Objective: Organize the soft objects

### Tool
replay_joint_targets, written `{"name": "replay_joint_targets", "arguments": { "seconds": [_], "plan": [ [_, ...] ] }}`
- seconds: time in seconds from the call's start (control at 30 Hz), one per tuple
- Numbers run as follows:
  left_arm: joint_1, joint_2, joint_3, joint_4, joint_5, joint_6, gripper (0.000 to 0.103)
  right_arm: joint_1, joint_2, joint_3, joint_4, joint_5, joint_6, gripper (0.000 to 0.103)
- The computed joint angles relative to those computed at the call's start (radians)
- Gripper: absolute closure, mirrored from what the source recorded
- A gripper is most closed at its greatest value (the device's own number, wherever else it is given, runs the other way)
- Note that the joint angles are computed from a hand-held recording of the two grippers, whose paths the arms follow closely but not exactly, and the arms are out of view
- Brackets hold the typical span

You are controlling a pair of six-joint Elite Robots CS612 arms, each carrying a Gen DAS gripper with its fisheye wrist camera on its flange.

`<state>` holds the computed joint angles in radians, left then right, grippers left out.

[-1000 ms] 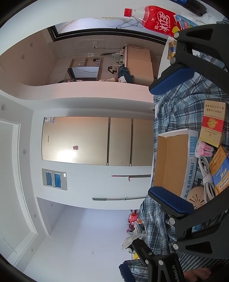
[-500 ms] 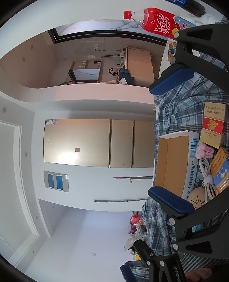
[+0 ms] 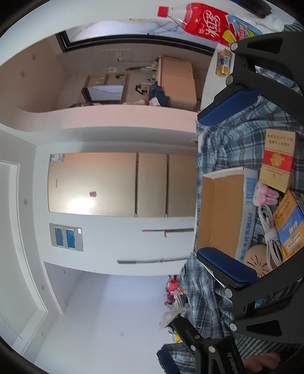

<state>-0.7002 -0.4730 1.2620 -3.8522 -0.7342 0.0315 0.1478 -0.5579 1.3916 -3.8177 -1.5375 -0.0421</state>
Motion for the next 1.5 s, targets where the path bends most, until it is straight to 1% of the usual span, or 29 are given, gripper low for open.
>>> {"name": "replay_joint_targets", "arguments": {
  "seconds": [0.07,0.17,0.23,0.27,0.3,0.33,0.37,0.4,0.53,0.57,0.6,0.67,0.73,0.8,0.87,1.0,1.07,1.13,1.17,1.2,1.3,1.33,1.4,1.47,1.5],
  "plan": [
    [-0.002,0.0,-0.001,-0.006,0.004,0.011,0.0,0.002,0.0,-0.001,0.009,-0.003,-0.01,0.0],
    [-0.002,-0.002,-0.002,0.011,0.003,0.007,0.0,0.003,0.001,-0.002,0.008,-0.002,-0.014,0.0],
    [0.003,-0.011,0.01,0.037,-0.023,-0.02,0.0,0.004,0.001,-0.003,0.006,-0.005,-0.012,0.0],
    [0.009,-0.021,0.026,0.055,-0.064,-0.045,0.0,0.004,0.002,-0.004,0.007,-0.011,-0.01,0.0],
    [0.013,-0.026,0.033,0.067,-0.087,-0.059,0.0,0.006,0.002,-0.006,0.011,-0.025,-0.008,0.0],
    [0.014,-0.029,0.036,0.074,-0.094,-0.069,0.0,0.009,0.002,-0.009,0.02,-0.048,-0.003,0.0],
    [0.015,-0.03,0.036,0.08,-0.088,-0.076,0.0,0.009,0.002,-0.011,0.028,-0.056,0.002,0.0],
    [0.015,-0.031,0.037,0.085,-0.084,-0.084,0.0,0.008,0.002,-0.011,0.033,-0.05,0.007,0.0],
    [0.015,-0.034,0.036,0.101,-0.061,-0.103,0.0,0.007,0.003,-0.009,0.016,-0.051,0.012,0.0],
    [0.016,-0.038,0.038,0.117,-0.057,-0.111,0.0,0.007,0.003,-0.008,0.009,-0.051,0.011,0.0],
    [0.018,-0.055,0.051,0.176,-0.068,-0.139,0.0,0.007,0.002,-0.008,0.002,-0.051,0.01,0.0],
    [0.023,-0.084,0.074,0.251,-0.083,-0.175,0.0,0.012,-0.007,-0.007,0.027,-0.07,-0.005,0.0],
    [0.023,-0.103,0.092,0.258,-0.064,-0.206,0.0,0.006,-0.029,0.005,0.086,-0.027,-0.001,0.0],
    [0.026,-0.117,0.109,0.264,-0.078,-0.229,0.0,0.002,-0.04,0.015,0.113,-0.003,0.012,0.0],
    [0.028,-0.129,0.12,0.289,-0.099,-0.248,0.0,0.001,-0.047,0.02,0.137,0.006,0.0,0.0],
    [0.035,-0.139,0.122,0.379,-0.142,-0.281,0.001,-0.008,-0.06,0.03,0.189,0.056,0.025,0.0],
    [0.038,-0.139,0.117,0.431,-0.165,-0.307,0.008,-0.011,-0.062,0.034,0.195,0.066,0.036,0.0],
    [0.043,-0.139,0.112,0.481,-0.195,-0.332,0.009,-0.012,-0.061,0.036,0.195,0.061,0.036,0.0],
    [0.045,-0.139,0.11,0.502,-0.206,-0.343,0.012,-0.012,-0.061,0.036,0.199,0.058,0.037,0.0],
    [0.047,-0.138,0.107,0.519,-0.215,-0.349,0.013,-0.012,-0.062,0.036,0.206,0.059,0.039,0.0],
    [0.053,-0.13,0.093,0.565,-0.24,-0.358,0.024,-0.015,-0.062,0.033,0.232,0.068,0.047,0.0],
    [0.054,-0.128,0.088,0.579,-0.247,-0.361,0.025,-0.016,-0.062,0.033,0.237,0.068,0.047,0.0],
    [0.058,-0.12,0.079,0.604,-0.256,-0.363,0.034,-0.016,-0.06,0.03,0.247,0.065,0.044,0.0],
    [0.061,-0.113,0.066,0.647,-0.258,-0.373,0.039,-0.016,-0.059,0.028,0.261,0.064,0.043,0.0],
    [0.064,-0.112,0.061,0.669,-0.274,-0.381,0.04,-0.016,-0.059,0.028,0.266,0.062,0.042,0.0]
  ]
}}
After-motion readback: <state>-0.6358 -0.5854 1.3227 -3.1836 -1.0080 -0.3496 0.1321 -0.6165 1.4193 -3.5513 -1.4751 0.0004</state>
